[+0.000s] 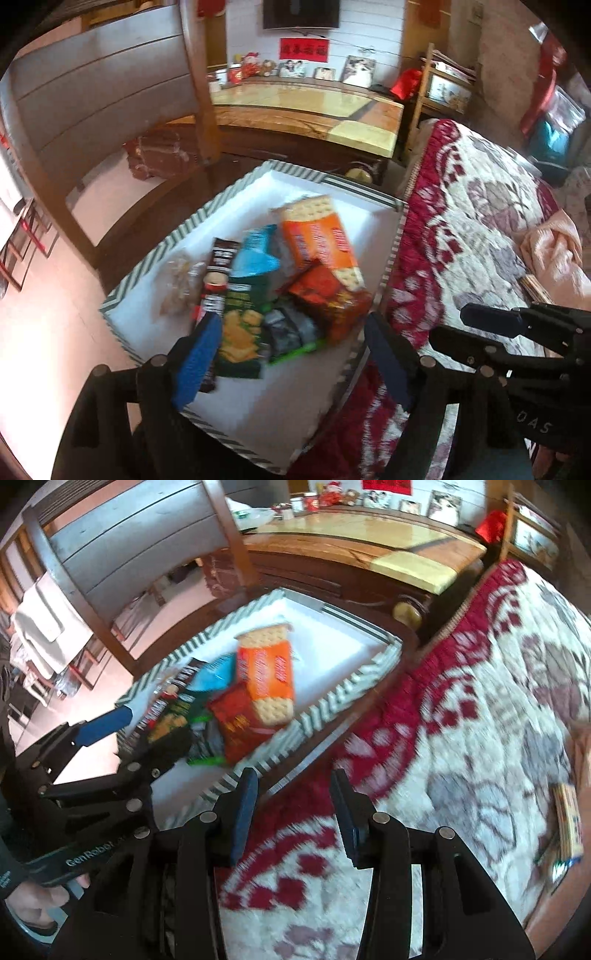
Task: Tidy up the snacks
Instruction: 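Open both tools to drop the items and move back to the blanket, then grasp the Beihaidao cracker pack with the right tool while the left tool grasps the green-edged cracker bag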
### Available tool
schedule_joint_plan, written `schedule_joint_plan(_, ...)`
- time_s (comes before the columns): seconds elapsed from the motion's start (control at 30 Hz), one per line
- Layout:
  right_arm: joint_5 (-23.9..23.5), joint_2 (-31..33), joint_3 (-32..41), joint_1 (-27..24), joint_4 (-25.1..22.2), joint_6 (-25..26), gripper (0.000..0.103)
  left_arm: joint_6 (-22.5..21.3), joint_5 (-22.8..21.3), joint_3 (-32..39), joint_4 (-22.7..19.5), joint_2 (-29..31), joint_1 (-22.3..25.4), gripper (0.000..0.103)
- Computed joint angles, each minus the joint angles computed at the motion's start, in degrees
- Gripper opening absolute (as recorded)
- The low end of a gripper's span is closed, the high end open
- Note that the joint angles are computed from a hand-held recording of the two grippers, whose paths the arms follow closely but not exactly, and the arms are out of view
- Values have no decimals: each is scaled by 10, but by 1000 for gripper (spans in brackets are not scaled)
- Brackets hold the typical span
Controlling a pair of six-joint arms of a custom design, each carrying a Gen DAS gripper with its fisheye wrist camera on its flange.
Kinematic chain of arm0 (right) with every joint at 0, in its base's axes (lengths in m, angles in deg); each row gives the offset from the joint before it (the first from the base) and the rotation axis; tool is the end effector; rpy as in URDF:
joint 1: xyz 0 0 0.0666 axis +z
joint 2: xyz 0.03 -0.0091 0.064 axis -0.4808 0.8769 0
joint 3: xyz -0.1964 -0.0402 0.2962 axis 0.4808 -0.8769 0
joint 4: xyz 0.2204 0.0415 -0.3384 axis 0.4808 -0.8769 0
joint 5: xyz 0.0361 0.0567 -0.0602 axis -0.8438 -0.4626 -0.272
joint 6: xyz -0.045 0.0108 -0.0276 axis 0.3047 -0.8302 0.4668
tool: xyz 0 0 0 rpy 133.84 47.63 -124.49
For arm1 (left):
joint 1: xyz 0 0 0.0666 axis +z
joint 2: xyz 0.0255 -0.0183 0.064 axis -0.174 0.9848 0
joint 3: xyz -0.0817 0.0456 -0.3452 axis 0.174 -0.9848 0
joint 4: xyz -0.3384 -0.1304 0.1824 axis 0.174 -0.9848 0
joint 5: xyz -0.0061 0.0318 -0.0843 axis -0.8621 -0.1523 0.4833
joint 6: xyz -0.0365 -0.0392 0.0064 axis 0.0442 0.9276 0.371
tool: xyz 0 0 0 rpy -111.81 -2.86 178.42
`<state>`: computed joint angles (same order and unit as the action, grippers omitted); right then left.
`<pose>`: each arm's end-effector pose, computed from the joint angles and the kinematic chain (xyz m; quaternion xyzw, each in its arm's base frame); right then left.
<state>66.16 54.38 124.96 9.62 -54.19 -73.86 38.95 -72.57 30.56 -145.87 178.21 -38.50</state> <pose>0.4722 0.3690 0.4547 -0.0146 0.9598 0.1308 0.2478 0.4841 -0.2578 0.4275 0.1250 0.9365 -0.0481 0.3240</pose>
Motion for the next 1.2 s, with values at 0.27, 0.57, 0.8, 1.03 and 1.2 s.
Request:
schedule_joint_plan(0.27,12,-88,-126,-8,22,-34,41,-7,9,6,-9,6,-37,81)
schedule_joint_plan(0.57,11,-161,-236,-22,31,-72,41,-15,24,22,-28,27,-78,81)
schedule_joint_plan(0.8,8,-221,-316,-49,36,-103,41,-21,30,47,-45,56,-104,81)
schedule_joint_plan(1.03,13,-259,-356,-87,18,-97,48,-32,35,73,-60,83,-124,81)
schedule_joint_plan(1.2,26,-274,-353,-148,-12,-59,56,-36,35,80,-68,94,-129,81)
